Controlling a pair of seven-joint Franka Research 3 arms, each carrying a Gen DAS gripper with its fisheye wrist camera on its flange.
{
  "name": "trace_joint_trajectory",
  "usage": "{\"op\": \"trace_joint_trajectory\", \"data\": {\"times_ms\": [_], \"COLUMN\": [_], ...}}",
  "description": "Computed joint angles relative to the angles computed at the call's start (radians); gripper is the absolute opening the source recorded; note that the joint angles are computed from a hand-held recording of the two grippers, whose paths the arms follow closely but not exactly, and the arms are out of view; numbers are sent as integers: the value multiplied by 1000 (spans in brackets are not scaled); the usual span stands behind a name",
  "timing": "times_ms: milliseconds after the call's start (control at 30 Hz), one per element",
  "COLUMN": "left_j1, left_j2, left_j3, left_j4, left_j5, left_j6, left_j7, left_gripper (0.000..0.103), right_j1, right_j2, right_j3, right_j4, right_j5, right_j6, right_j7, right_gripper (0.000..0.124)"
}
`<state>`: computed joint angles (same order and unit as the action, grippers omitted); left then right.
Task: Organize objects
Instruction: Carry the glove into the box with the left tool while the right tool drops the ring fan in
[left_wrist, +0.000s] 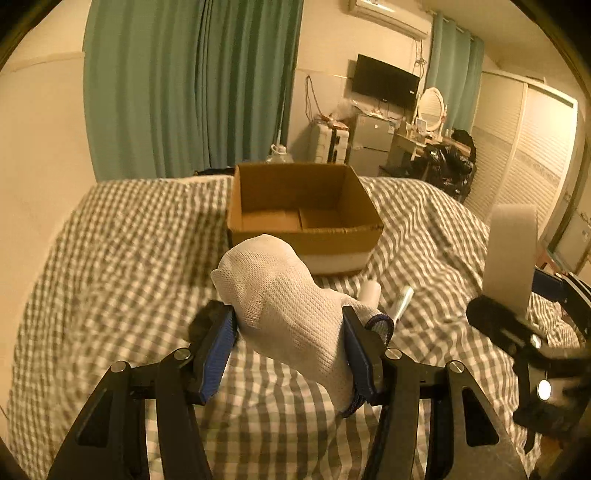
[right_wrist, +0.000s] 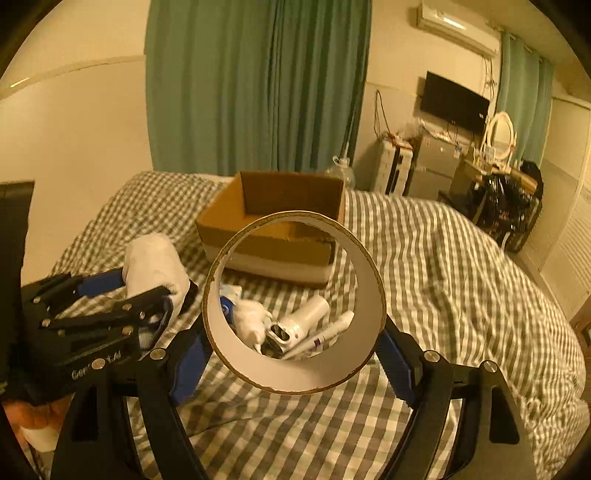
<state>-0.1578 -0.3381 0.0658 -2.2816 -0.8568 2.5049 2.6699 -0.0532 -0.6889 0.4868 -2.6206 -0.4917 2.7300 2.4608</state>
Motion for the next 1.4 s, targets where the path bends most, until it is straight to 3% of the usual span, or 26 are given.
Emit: {"op": "trace_joint_trajectory", "data": {"times_ms": [300, 533, 667, 833, 967, 1100, 1267, 1400], "left_j1": [3, 27, 58, 97, 112, 93, 101, 110], "left_j2": [36, 147, 253, 403, 525, 656, 763, 828], "left_j3": [3, -30, -81, -160, -220, -250, -301, -342], "left_j4": [112, 278, 421, 609, 734, 842, 903, 941], "left_j5": [9, 0, 52, 125, 195, 357, 449, 510], "left_j6": [40, 48, 61, 57, 57, 59, 47, 55], "left_j7": [2, -23, -71, -146, -209, -307, -358, -388], "left_gripper": [58, 58, 58, 58, 58, 58, 58, 58], "right_j1": [-11, -41, -25, 72, 88, 134, 151, 187], "right_j2": [18, 136, 235, 404, 546, 679, 825, 900], "right_j3": [5, -21, -78, -202, -248, -325, -390, -445], "right_j4": [73, 195, 287, 468, 619, 711, 788, 825], "right_j5": [-47, -90, -94, -36, -95, 27, 303, 323], "right_j6": [9, 31, 43, 27, -7, 4, 35, 28], "right_j7": [-68, -144, -199, -366, -369, -467, -649, -680], "right_gripper": [81, 81, 81, 81, 81, 81, 81, 81]}}
